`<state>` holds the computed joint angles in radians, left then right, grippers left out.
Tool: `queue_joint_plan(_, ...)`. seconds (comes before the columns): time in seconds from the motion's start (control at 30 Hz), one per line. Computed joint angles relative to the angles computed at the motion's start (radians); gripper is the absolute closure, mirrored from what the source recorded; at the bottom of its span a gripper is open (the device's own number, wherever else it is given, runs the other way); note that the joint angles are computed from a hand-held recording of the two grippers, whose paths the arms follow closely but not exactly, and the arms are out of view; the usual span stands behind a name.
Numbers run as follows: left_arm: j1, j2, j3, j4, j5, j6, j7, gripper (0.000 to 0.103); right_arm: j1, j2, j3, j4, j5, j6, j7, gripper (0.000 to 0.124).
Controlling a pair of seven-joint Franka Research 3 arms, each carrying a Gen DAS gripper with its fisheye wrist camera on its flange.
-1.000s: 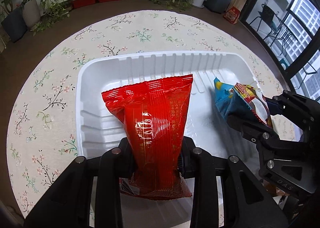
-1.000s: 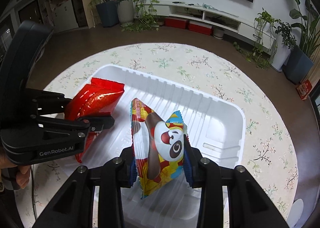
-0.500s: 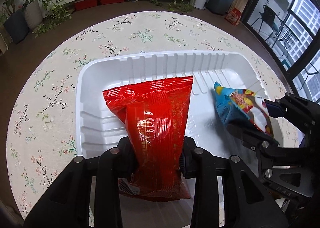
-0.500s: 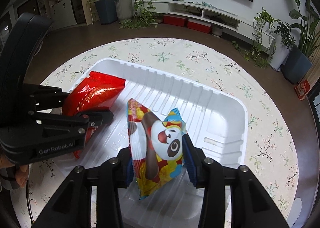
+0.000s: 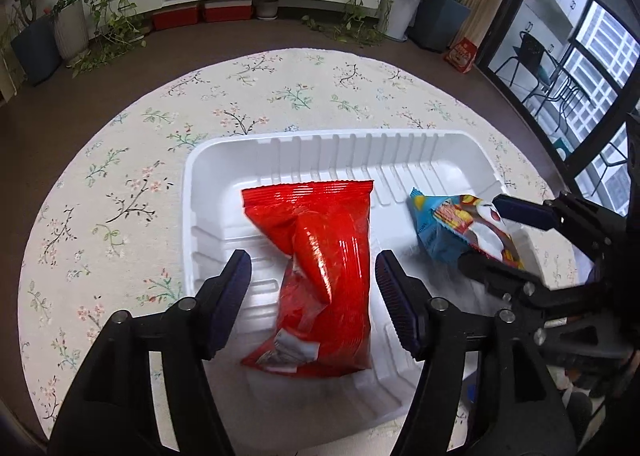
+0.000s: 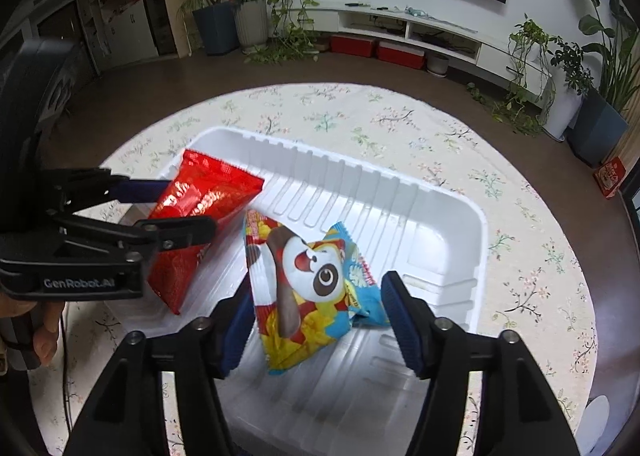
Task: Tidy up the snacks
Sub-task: 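Move both tools back over the remaining snack pile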
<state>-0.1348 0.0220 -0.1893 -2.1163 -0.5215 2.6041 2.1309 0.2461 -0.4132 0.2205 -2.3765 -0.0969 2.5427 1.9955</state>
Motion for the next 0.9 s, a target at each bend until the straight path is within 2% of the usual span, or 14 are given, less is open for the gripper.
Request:
queue_joint_plan(0.17,0.005,-0.088,0.032,-0.056,-0.130,-0.021,0.100,0.038,0.004,-0.059,-0.028,-0.029,0.056,0.015,-0.012,0.052)
queue_joint_plan(0.27,-0.011,-0.163,0.070,-0.109,-0.226,-0.036,0.177,0.024,0.001,-0.106,-0.030,-0.051,0.080,0.016,-0.022,0.049)
queue_joint_plan(0.33,-0.029,-0.217,0.105,-0.151,-0.302,-0.051,0.253,0.020,-0.002,-0.138,-0.029,-0.066,0.090,0.008,-0.032,0.048)
queue_joint_plan(0.4,-0.042,-0.276,0.140,-0.198,-0.356,-0.069,0.308,0.007,-0.008,-0.177,-0.028,-0.085,0.103,-0.003,-0.033,0.048)
queue_joint_plan(0.47,-0.057,-0.342,0.180,-0.254,-0.419,-0.092,0.368,0.002,-0.007,-0.223,-0.031,-0.111,0.126,-0.006,-0.034,0.048)
queue_joint_plan(0.57,-0.078,-0.452,0.221,-0.348,-0.477,-0.087,0.453,0.002,-0.010,-0.308,-0.026,-0.158,0.154,-0.010,-0.026,0.048)
queue_joint_plan(0.63,-0.082,-0.517,0.239,-0.396,-0.463,-0.095,0.463,0.002,-0.012,-0.369,-0.020,-0.186,0.170,-0.025,-0.018,0.048)
queue_joint_plan(0.7,-0.077,-0.580,0.265,-0.438,-0.414,-0.145,0.442,0.002,-0.003,-0.428,-0.019,-0.212,0.194,-0.034,-0.015,0.048)
queue_joint_plan(0.77,-0.048,-0.646,0.267,-0.480,-0.314,-0.195,0.382,0.002,0.012,-0.498,-0.014,-0.244,0.223,-0.042,-0.004,0.046)
queue_joint_plan(0.9,-0.046,-0.773,0.322,-0.574,-0.233,-0.277,0.332,0.002,0.059,-0.690,0.024,-0.342,0.289,-0.061,0.056,0.042)
